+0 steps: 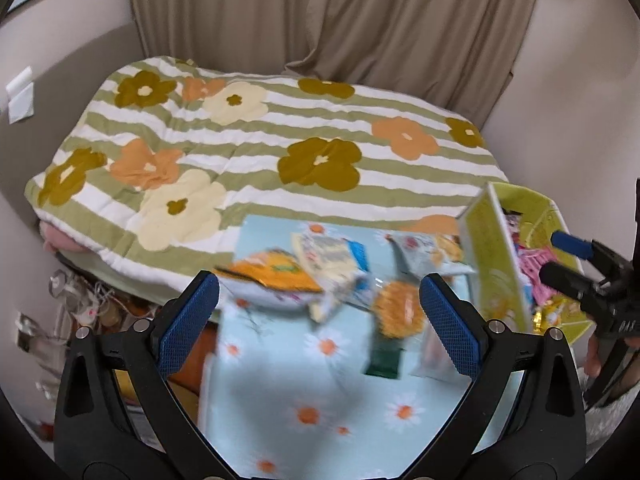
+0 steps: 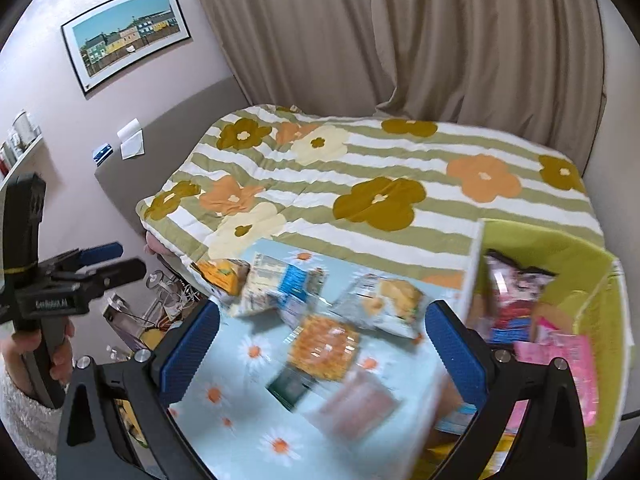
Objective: Organize snacks
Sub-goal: 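Grasp the yellow TATRI chip bag with the left tool while the right tool grasps the blue-white bag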
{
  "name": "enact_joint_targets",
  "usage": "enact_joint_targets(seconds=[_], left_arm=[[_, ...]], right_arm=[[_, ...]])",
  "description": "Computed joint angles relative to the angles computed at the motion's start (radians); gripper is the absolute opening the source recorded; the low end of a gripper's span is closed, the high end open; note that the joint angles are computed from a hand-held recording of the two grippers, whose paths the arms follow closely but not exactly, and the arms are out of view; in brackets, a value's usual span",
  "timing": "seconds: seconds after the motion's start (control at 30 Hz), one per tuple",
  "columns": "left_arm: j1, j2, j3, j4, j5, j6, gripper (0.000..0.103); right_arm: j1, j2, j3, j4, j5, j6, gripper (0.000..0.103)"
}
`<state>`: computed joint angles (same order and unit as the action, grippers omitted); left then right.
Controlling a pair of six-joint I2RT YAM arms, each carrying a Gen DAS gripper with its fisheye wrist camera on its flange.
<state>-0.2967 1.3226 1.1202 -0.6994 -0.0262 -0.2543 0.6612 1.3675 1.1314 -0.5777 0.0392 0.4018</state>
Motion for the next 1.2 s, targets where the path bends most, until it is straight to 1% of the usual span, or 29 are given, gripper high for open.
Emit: enact_joint_targets(seconds=[0.03, 0.13, 0.17, 0.2, 0.27, 0.37, 0.43, 0.5, 0.63, 0.7, 0.87, 1.0, 1.2], left_arm=[[0.056, 0.044, 0.031, 0.002, 0.043, 0.050, 0.100], [0.162, 0.184, 0.132, -0.009, 0.142, 0.157, 0.100], [0.182, 0.231, 0.166, -0.018, 0.165, 0.181, 0.100], [0.206, 0.308, 0.226, -0.050, 0.196, 0.216, 0.100], [0.232, 0.438, 0.329, -0.105, 0.233, 0.260, 0.100], [0.244, 0.590, 0.444, -0.165, 0.268, 0.303, 0.100], [0.239, 0.655, 0.481, -0.178, 0.274, 0.319, 0.100], [0.228, 0.694, 0.492, -0.168, 0.266, 0.320, 0.100], [0.231, 0.768, 0.514, -0.168, 0.288, 0.328, 0.100], [0.229, 0.795, 0.517, -0.167, 0.284, 0.331, 0.100], [0.235, 0.826, 0.499, -0.143, 0.277, 0.302, 0.100], [0.232, 0.846, 0.483, -0.138, 0.258, 0.290, 0.100], [0.235, 0.834, 0.427, -0.131, 0.268, 0.275, 0.100]], right_arm=[[0.012, 0.035, 0.021, 0.008, 0.006, 0.019, 0.103], [0.046, 0.155, 0.094, 0.030, 0.021, 0.075, 0.103], [0.052, 0.187, 0.115, 0.034, 0.022, 0.090, 0.103], [0.057, 0.221, 0.136, 0.040, 0.021, 0.105, 0.103], [0.067, 0.294, 0.180, 0.050, 0.016, 0.138, 0.103], [0.077, 0.378, 0.233, 0.047, 0.006, 0.169, 0.103], [0.079, 0.438, 0.271, 0.035, 0.001, 0.183, 0.103], [0.075, 0.493, 0.302, 0.029, -0.010, 0.190, 0.103], [0.063, 0.579, 0.351, 0.015, -0.047, 0.189, 0.102], [0.054, 0.618, 0.372, 0.010, -0.067, 0.177, 0.103], [0.051, 0.685, 0.410, 0.000, -0.113, 0.169, 0.102], [0.055, 0.709, 0.416, 0.005, -0.134, 0.161, 0.102], [0.050, 0.718, 0.402, 0.004, -0.158, 0.134, 0.102]])
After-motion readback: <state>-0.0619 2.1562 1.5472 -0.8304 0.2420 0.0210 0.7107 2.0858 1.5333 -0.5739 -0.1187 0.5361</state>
